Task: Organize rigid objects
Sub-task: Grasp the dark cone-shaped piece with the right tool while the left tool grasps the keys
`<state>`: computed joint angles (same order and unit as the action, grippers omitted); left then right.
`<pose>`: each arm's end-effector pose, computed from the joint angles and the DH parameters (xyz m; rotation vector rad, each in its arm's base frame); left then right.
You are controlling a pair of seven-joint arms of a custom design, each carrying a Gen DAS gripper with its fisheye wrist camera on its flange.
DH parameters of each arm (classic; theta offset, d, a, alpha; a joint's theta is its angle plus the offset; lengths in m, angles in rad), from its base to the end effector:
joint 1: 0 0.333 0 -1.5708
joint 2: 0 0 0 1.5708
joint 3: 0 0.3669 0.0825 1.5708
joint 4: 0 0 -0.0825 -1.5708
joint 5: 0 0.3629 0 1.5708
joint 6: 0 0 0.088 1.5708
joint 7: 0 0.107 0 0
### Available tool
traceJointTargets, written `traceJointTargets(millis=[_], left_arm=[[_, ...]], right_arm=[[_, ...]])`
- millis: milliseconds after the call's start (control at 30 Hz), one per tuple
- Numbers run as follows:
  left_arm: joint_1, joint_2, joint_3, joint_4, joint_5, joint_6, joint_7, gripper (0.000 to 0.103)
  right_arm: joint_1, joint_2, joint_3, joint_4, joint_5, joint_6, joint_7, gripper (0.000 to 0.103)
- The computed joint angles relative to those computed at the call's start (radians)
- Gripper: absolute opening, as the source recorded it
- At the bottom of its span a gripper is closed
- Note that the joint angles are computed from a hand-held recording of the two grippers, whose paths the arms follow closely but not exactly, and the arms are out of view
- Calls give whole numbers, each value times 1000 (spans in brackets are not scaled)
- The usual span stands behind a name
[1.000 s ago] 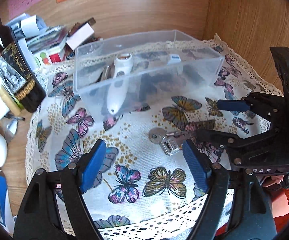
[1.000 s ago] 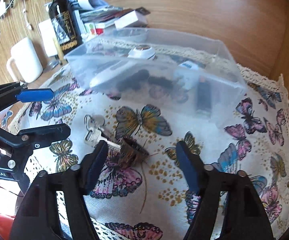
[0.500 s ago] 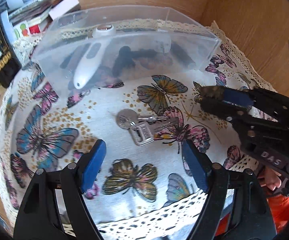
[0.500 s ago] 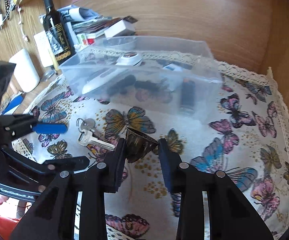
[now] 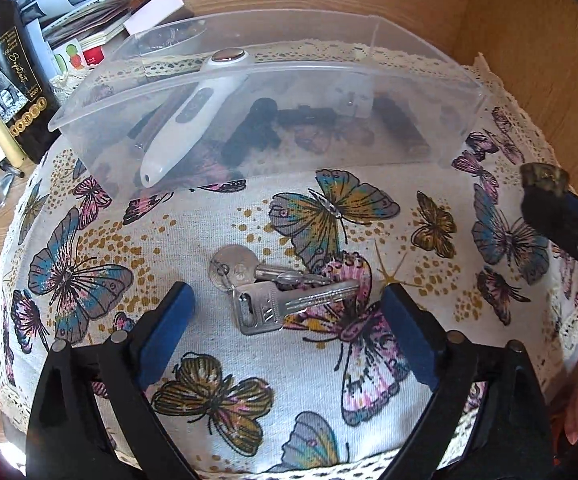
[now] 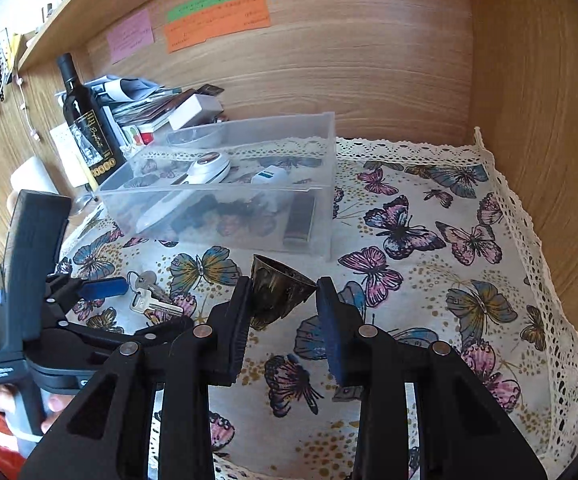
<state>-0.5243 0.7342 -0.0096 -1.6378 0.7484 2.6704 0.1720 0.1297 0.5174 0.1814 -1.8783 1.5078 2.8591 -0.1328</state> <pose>0.6177 -0.3872 0.2651 -2.1530 1.6833 -0.4929 0.6374 0.1337 0.3092 -2.0516 1.1333 -0.2914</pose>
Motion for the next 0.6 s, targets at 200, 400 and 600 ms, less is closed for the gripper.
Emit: traceJointTargets(millis=[200, 400, 600], left_arm=[[-45, -2, 50, -6, 66, -6, -104, 88], [-46, -49, 56, -79, 160, 39, -171, 51], [0, -78, 36, -134, 187, 130, -197, 27]], right_arm=[[-11, -4, -2, -6, 10, -25, -17, 30], [-6, -3, -5, -6, 12, -34, -29, 30], [4, -4, -5, -9, 12, -35, -34, 30]])
